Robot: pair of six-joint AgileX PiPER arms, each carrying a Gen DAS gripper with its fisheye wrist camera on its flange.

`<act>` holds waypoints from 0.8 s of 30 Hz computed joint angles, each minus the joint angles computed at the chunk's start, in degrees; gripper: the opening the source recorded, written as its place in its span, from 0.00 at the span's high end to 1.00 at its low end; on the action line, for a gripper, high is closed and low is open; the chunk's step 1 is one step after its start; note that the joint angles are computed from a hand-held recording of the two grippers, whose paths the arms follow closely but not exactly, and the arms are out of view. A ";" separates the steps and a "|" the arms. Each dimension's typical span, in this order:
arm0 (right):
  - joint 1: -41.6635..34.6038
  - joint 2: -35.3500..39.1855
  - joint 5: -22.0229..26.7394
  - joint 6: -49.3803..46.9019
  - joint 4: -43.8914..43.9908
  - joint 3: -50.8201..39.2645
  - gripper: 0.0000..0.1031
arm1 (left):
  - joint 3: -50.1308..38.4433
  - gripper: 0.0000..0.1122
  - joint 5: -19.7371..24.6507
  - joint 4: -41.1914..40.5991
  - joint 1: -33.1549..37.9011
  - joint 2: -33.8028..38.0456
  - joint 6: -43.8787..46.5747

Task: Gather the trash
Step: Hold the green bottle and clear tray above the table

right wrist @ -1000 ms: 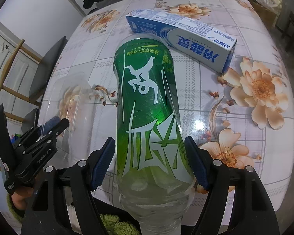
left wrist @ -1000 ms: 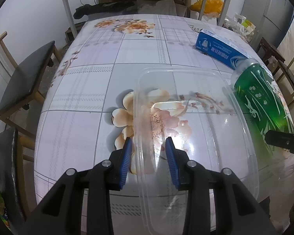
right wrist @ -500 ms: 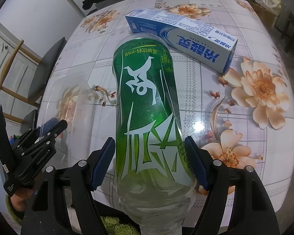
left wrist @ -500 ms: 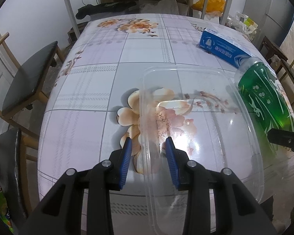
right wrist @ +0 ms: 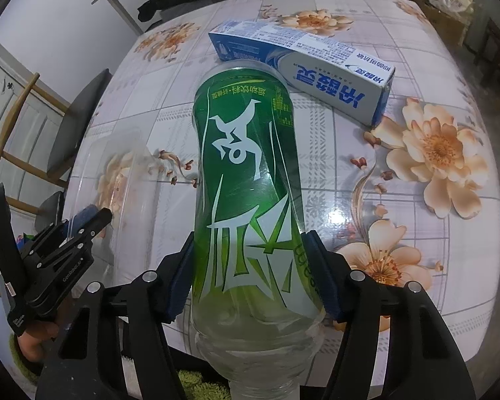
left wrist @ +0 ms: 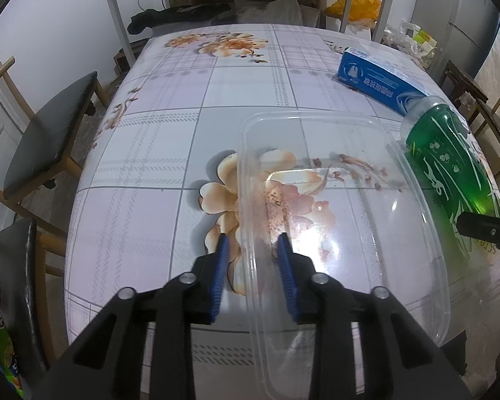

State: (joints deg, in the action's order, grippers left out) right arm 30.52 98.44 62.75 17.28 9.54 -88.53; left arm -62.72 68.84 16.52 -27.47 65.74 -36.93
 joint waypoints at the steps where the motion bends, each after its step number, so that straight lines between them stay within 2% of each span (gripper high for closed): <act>1: 0.05 0.02 0.02 0.01 -0.09 -0.06 0.42 | 0.00 0.81 0.01 0.05 -0.10 -0.04 -0.12; 4: 0.40 -0.22 -0.06 0.28 -0.64 0.06 0.42 | 0.13 0.89 -0.27 -0.50 0.24 -0.33 0.15; 10: 0.95 -0.33 -0.28 0.96 -1.26 0.16 0.42 | 0.42 0.94 -1.13 -1.23 0.82 -1.08 0.38; 24: 2.05 -1.66 -1.29 2.55 -2.62 1.48 0.43 | -0.14 0.96 -0.76 1.20 -1.21 -2.69 -1.69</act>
State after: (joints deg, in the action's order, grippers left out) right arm 32.58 96.78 61.47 19.83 6.93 -87.05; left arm -62.85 68.08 17.72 -28.67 63.05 -38.62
